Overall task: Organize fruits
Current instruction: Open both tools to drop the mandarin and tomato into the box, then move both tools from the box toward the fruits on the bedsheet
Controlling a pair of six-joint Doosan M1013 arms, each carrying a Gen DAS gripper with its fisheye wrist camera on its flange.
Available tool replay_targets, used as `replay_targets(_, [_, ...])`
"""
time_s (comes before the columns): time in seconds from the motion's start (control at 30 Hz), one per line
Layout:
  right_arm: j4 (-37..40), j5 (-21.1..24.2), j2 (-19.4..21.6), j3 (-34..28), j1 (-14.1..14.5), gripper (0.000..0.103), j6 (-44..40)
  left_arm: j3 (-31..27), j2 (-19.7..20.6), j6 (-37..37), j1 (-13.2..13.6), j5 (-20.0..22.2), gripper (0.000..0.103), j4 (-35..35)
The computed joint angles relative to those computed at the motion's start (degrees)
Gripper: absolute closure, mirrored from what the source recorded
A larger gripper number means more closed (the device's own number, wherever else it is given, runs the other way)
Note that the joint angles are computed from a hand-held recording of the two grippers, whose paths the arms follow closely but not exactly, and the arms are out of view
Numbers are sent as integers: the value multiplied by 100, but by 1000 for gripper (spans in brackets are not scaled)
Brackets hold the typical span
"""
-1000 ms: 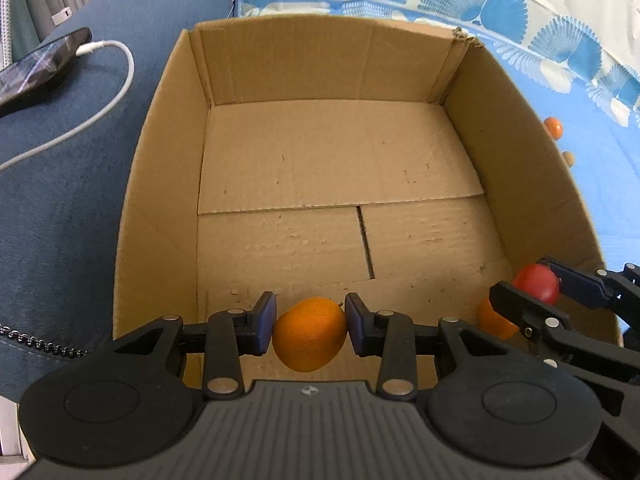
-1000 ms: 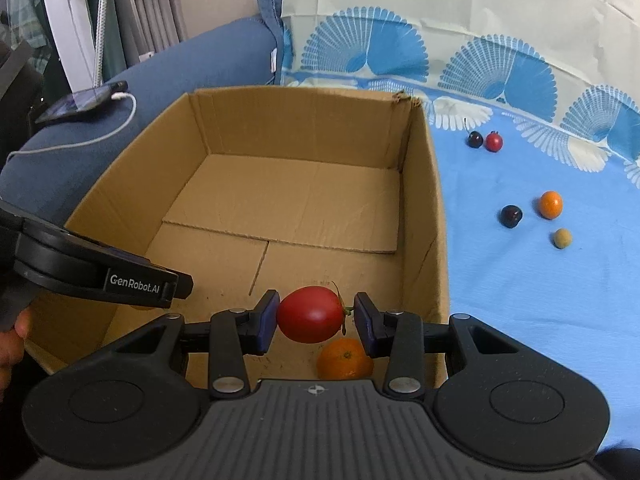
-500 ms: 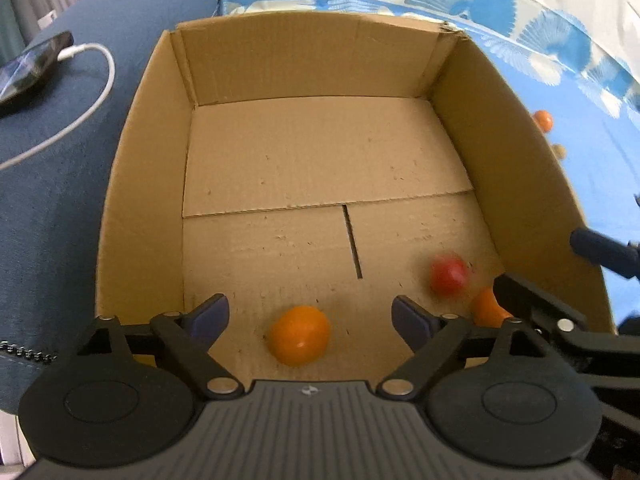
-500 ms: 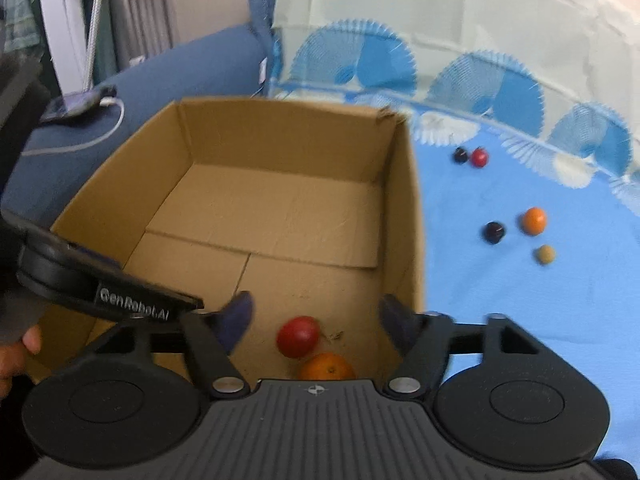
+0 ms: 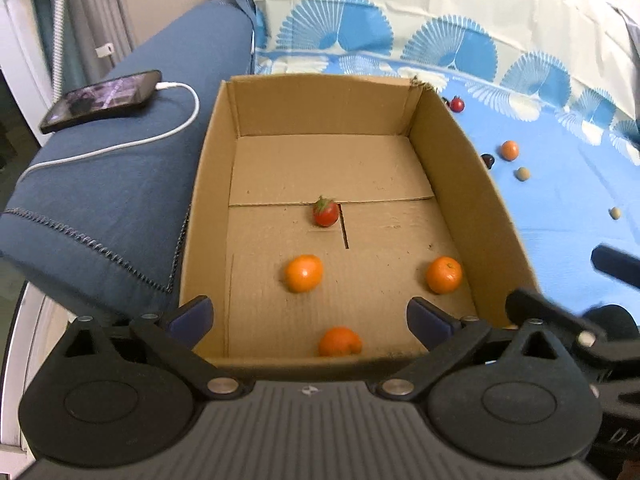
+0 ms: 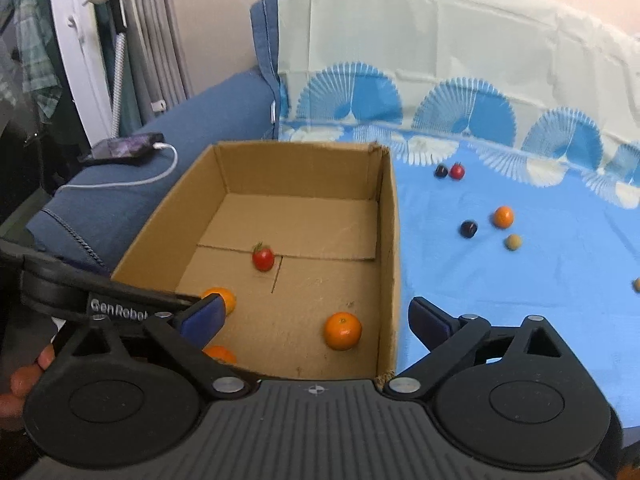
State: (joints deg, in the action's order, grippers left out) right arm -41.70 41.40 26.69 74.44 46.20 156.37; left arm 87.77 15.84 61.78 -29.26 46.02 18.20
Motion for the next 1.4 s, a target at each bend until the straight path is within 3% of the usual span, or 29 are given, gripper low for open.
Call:
replay_targets(0.33, [-1259, 79, -399, 481, 293, 1, 1018, 475, -504, -614, -299, -305, 0, 720])
replay_targets(0.6, [-1843, 149, -565, 700, 439, 1, 1457, 624, -694, -1022, -460, -380, 0, 1209])
replay_targets(1.4, [-1894, 155, -604, 760, 484, 1, 1684, 643, -712, -1122, -527, -320, 0, 1419])
